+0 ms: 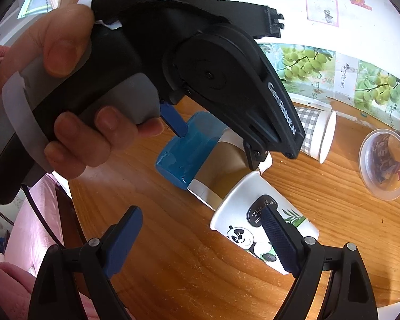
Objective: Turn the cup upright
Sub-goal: 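Lower the left gripper fingers around the cup's brown sleeve, then close the left gripper on the sleeve and lift the cup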
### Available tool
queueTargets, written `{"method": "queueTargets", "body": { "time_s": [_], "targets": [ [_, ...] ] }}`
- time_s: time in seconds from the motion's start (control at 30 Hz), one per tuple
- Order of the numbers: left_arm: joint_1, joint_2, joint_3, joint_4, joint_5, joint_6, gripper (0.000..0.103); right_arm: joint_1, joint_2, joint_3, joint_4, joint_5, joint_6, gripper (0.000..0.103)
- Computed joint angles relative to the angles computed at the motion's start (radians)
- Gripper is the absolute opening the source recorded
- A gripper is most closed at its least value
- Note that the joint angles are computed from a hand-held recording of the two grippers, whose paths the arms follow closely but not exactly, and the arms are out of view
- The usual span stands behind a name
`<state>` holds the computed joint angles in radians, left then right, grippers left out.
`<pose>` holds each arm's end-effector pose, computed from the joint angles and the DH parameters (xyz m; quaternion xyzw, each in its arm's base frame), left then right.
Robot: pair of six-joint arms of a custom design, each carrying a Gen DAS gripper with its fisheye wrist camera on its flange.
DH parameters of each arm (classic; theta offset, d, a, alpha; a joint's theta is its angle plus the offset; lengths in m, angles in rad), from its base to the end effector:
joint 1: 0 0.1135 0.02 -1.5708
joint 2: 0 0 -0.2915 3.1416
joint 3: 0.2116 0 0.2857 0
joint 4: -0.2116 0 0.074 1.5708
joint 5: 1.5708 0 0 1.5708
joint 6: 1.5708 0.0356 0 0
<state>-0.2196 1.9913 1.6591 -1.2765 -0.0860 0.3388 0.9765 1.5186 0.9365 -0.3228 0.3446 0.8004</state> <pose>0.4091 -0.0882 0.2358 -0.2761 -0.9600 -0.0418 0.0215 0.1990 0.2729 0.2166 -0.0261 0.9324 0.1477 0.3288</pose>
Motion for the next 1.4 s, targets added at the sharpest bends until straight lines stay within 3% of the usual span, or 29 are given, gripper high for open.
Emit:
{"method": "queueTargets", "body": {
  "time_s": [0.27,0.87,1.4],
  "targets": [
    [-0.056,-0.013,-0.016,-0.010,-0.014,-0.030,0.096,-0.008,-0.028,-0.019,-0.011,0.010,0.014,0.091],
    [-0.138,0.040,-0.028,-0.044,-0.010,-0.121,0.072,-0.030,-0.073,-0.053,-0.036,-0.002,0.015,0.091],
    [-0.070,-0.084,-0.114,-0.008,0.000,-0.023,0.068,0.007,-0.047,-0.017,-0.084,0.053,0.019,0.091]
  ]
}}
